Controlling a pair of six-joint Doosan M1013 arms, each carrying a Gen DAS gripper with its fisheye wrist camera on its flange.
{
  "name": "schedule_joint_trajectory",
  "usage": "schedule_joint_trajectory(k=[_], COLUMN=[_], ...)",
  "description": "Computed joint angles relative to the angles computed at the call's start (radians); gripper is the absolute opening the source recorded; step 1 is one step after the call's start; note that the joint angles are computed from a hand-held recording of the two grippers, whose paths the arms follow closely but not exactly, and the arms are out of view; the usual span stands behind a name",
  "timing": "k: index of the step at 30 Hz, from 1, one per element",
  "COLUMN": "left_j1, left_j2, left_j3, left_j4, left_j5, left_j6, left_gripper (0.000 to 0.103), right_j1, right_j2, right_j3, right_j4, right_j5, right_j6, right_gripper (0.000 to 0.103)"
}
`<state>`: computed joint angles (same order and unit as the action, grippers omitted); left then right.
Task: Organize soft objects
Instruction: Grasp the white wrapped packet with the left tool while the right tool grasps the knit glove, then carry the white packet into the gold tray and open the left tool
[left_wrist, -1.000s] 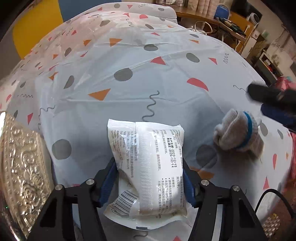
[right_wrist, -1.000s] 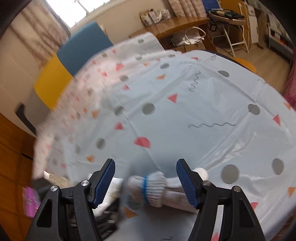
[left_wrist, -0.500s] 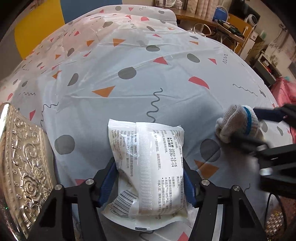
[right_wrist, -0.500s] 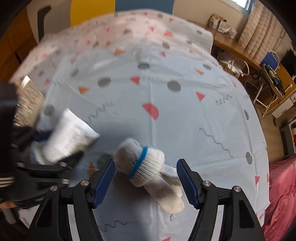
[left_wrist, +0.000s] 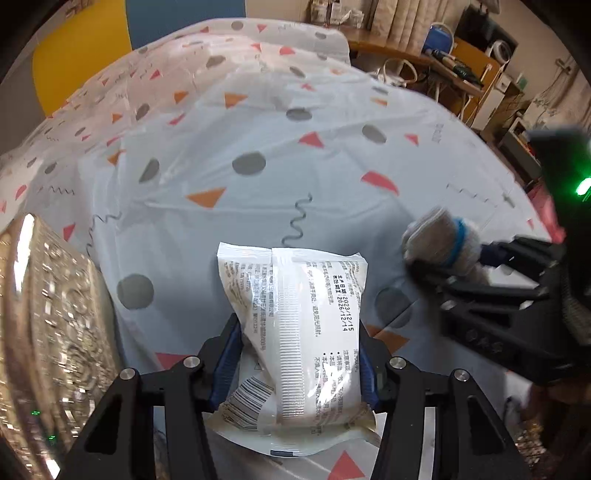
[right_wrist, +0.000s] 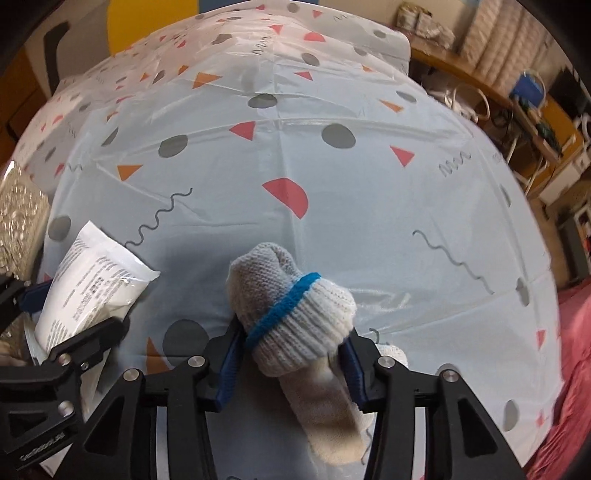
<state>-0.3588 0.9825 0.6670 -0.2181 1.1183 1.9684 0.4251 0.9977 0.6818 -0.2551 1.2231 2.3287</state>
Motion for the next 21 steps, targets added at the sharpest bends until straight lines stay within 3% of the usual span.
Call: schedule_joint_trajectory(k=[11, 17, 21], left_j1=[0.050, 0.110, 0.150], left_j2=[0.024, 0.084, 0.068], left_j3=[-0.163, -0.347, -0.338], left_j4=[-0.079, -0.068, -0.046], left_j5=[0.009, 0.052, 0.006], left_j6=[-0.040, -0.132, -0.160], left_gripper=[0.055, 0.055, 0.055], right_j1=[0.016, 0.028, 0.036], right_j2=[0.009, 0.008, 0.008], right_j3=[-0.013, -0.007, -0.006], right_j4=[-0.056, -0.097, -0.121], right_j5=[0.011, 0.011, 0.012], right_j6=[-0.023, -0.039, -0.046], right_gripper=[0.049, 0.049, 0.048])
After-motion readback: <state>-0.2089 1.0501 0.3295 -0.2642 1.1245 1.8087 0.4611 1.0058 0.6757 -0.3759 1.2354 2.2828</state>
